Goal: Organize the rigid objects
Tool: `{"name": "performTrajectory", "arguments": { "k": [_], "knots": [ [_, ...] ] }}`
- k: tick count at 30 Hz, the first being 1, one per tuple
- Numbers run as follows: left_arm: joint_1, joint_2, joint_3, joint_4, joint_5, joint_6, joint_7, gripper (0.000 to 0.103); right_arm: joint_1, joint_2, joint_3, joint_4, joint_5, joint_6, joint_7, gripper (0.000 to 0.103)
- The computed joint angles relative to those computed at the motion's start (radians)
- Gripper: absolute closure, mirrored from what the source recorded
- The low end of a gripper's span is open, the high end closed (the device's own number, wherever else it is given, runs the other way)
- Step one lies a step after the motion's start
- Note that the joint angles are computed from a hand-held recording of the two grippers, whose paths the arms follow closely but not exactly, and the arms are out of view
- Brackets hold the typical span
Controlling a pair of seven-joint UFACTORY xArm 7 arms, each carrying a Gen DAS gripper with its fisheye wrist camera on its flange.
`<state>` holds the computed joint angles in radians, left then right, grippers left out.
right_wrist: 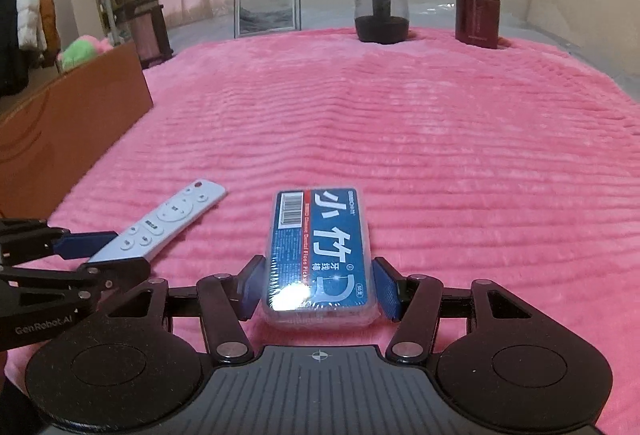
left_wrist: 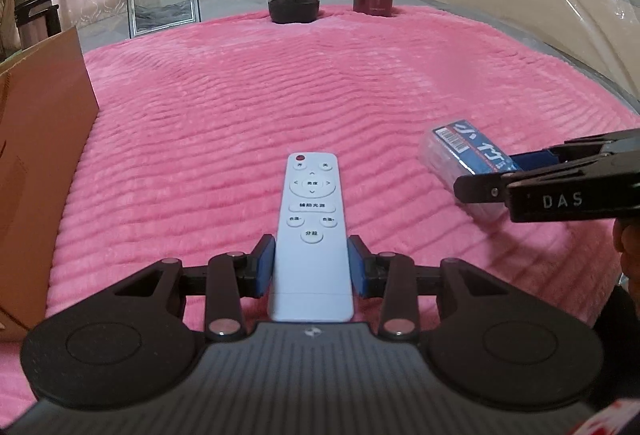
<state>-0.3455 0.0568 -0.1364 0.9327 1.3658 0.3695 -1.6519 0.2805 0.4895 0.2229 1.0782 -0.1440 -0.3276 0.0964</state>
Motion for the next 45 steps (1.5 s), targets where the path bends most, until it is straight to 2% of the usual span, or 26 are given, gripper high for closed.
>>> {"name": "performTrajectory", "arguments": {
  "k": [2,5,20,26,28,31,36,45],
  "knots": [
    [-0.006,0.004,-0.003,0.007,0.018,0.021,-0.003,0.069,0.067,-0.009,-0.058,-0.011,0.046,-0.010,-0.018,0.049],
    [-0.009,0.021,-0.001,0.030,0.059,0.028,-0.009,0.069,0.095,-0.010,-0.078,-0.007,0.076,0.000,-0.031,0.049],
    [0.007,0.084,0.043,0.072,0.117,-0.062,-0.056,0.067,0.076,0.029,-0.064,0.047,0.086,0.010,-0.048,0.044],
    [0.008,0.088,0.045,0.072,0.125,-0.073,-0.074,0.068,0.073,0.037,-0.059,0.063,0.085,0.022,-0.044,0.045],
    [0.010,0.088,0.046,0.073,0.121,-0.077,-0.072,0.069,0.075,0.036,-0.061,0.064,0.083,0.027,-0.046,0.049],
    [0.013,0.086,0.048,0.071,0.118,-0.087,-0.069,0.069,0.103,0.031,-0.085,0.057,0.103,0.021,-0.049,0.049],
    [0.015,0.056,0.042,0.044,0.101,-0.086,-0.065,0.070,0.121,0.006,-0.097,0.020,0.128,-0.002,-0.047,0.049],
    [0.034,-0.053,0.014,-0.050,0.066,-0.081,-0.072,0.070,0.100,-0.068,-0.061,-0.065,0.120,-0.027,-0.019,0.049]
  ]
}}
